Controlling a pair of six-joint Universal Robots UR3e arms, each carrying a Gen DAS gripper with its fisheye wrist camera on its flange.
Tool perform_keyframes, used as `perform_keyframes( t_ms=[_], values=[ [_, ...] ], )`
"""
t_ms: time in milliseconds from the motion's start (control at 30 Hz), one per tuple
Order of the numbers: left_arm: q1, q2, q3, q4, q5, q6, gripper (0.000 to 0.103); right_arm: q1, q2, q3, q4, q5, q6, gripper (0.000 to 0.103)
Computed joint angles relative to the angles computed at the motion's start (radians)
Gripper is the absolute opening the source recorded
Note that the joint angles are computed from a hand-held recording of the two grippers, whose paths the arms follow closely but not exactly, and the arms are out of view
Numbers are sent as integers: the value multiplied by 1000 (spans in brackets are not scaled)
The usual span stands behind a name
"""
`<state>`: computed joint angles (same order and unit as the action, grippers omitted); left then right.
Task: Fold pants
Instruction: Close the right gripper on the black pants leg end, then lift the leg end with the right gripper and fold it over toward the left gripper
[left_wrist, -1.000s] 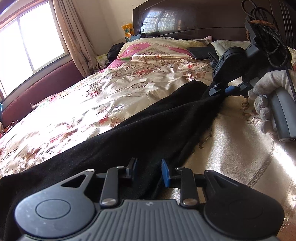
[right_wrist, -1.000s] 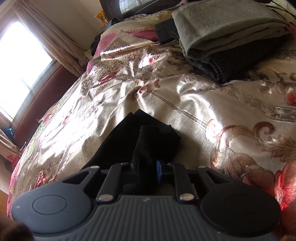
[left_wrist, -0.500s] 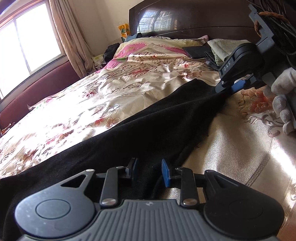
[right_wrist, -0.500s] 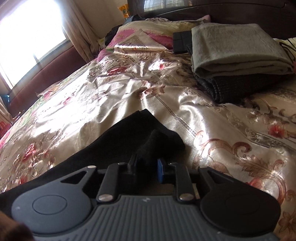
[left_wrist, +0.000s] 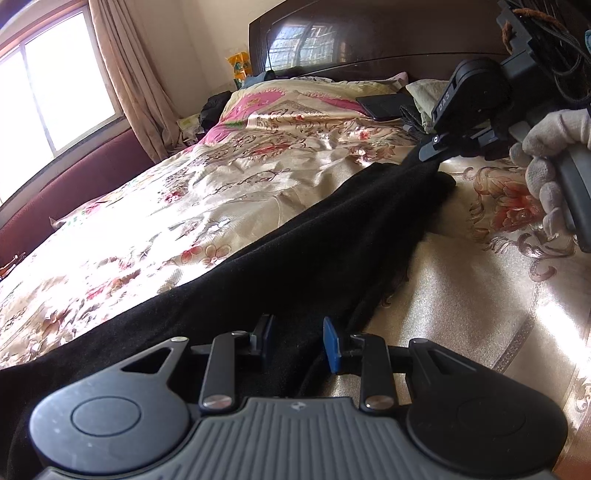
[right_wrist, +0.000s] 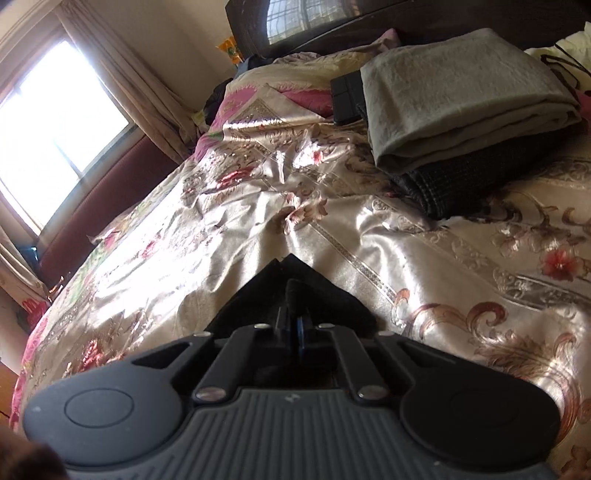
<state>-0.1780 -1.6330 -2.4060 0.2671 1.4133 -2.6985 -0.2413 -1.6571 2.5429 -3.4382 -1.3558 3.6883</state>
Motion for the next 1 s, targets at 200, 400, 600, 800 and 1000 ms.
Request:
perform_keyframes(
  t_ms=[200, 400, 600, 800, 1000],
  values=[
    [-20, -41, 25, -14, 10, 1, 49, -30, 57, -13, -15, 15, -9, 3],
    [-25, -47, 21, -28, 7, 41, 50, -45, 105, -1, -2, 31, -8, 6],
    [26, 3, -41, 6, -52, 45, 51, -20, -148, 87, 114, 21, 6, 46],
    [37, 43, -62, -22, -46, 70, 51, 13, 75, 68, -67, 58, 131, 55],
    [64, 46, -70, -11, -65, 42, 51, -52, 410, 81, -503, 254, 296, 40]
  ],
)
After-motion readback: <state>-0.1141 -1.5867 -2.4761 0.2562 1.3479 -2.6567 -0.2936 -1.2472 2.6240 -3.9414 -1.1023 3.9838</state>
